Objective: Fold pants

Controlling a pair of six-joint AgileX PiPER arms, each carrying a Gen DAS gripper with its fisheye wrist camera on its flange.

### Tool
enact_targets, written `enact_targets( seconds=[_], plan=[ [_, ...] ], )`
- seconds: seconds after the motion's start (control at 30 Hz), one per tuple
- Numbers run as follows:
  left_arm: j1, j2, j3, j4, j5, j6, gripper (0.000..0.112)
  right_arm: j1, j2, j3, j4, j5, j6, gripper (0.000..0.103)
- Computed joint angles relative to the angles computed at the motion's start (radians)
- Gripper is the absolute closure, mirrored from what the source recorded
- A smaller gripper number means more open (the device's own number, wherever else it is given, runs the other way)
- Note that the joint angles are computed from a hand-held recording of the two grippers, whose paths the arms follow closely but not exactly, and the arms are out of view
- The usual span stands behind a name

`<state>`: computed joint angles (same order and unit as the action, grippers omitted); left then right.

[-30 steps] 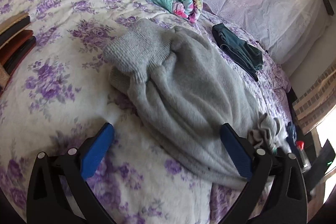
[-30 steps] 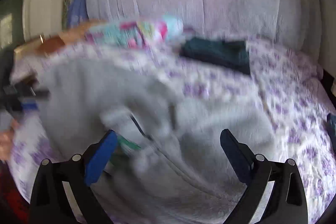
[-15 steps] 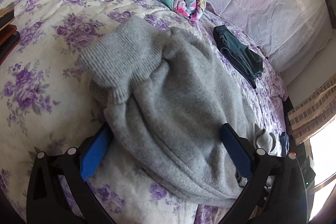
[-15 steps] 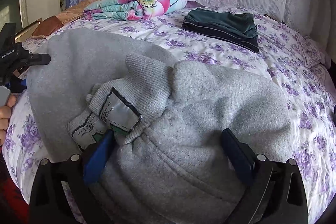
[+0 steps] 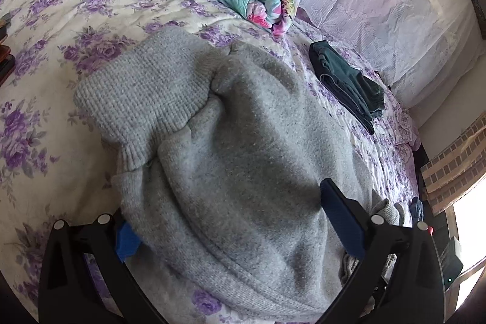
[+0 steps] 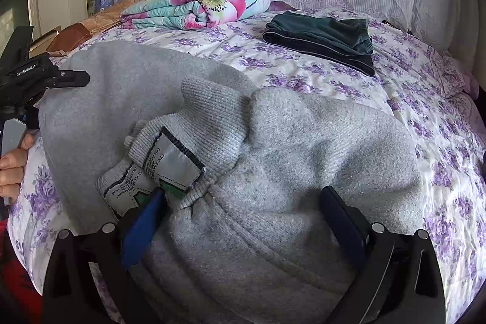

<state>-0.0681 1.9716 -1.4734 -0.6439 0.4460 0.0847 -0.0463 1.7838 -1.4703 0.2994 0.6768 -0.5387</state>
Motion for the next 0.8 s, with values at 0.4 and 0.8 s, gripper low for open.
enact_targets(
  seconds=[0.4, 0.8],
  plan=[
    [0.020, -0.027, 0.080, -0.225, -0.068, 0.193, 0.014, -0.151, -0.082, 0.022, 0.340, 0.023, -0.125, 0.003],
    [0.032, -0.014, 0.053, -0.233, -0.015, 0.254, 0.014, -0.061, 0.077, -0.163, 0.025, 0.071, 0.156, 0.004]
  ],
)
